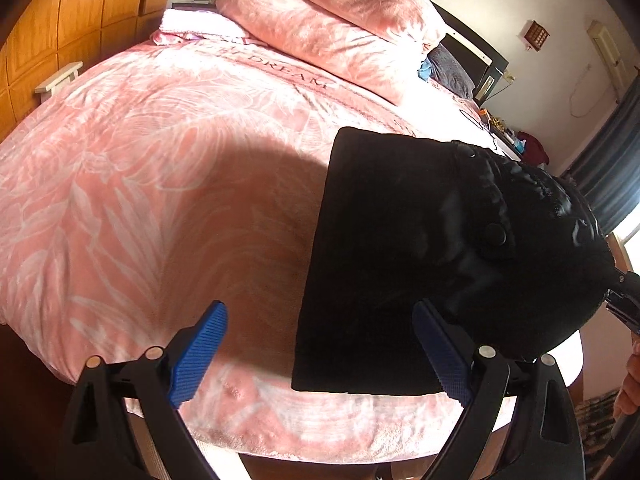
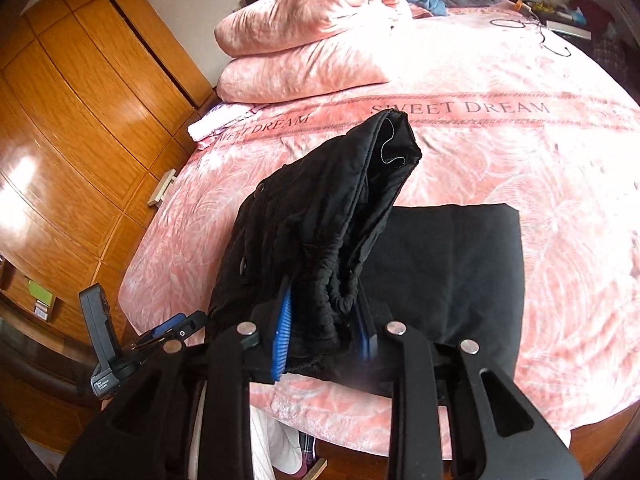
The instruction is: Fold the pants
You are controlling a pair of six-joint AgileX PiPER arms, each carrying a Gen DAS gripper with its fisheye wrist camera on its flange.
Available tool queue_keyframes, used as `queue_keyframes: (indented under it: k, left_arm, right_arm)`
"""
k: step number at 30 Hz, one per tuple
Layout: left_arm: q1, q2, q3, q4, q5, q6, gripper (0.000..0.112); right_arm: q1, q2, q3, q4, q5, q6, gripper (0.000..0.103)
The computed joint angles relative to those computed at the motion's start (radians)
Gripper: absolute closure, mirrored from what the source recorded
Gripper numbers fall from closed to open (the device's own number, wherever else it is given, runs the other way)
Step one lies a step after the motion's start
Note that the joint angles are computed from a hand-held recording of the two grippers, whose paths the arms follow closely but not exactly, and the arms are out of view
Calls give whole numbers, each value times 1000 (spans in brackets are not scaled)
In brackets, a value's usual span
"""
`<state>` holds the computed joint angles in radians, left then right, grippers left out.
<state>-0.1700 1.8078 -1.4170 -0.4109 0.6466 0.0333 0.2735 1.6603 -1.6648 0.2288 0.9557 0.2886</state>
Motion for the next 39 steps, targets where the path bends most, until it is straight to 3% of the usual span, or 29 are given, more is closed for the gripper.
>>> queue_keyframes:
  k: [9, 24, 39]
  left_arm:
    - [-58, 40, -55, 4, 28, -2, 18]
    - [-168, 110, -192, 109, 76, -38, 18]
    - [-201, 164, -249, 157, 149, -59, 18]
  right_arm:
    - [-129, -71, 71, 11, 44, -41, 77]
    - [-230, -4, 290, 64, -43, -103, 75]
    - [-177, -95, 348, -36, -31, -60, 46]
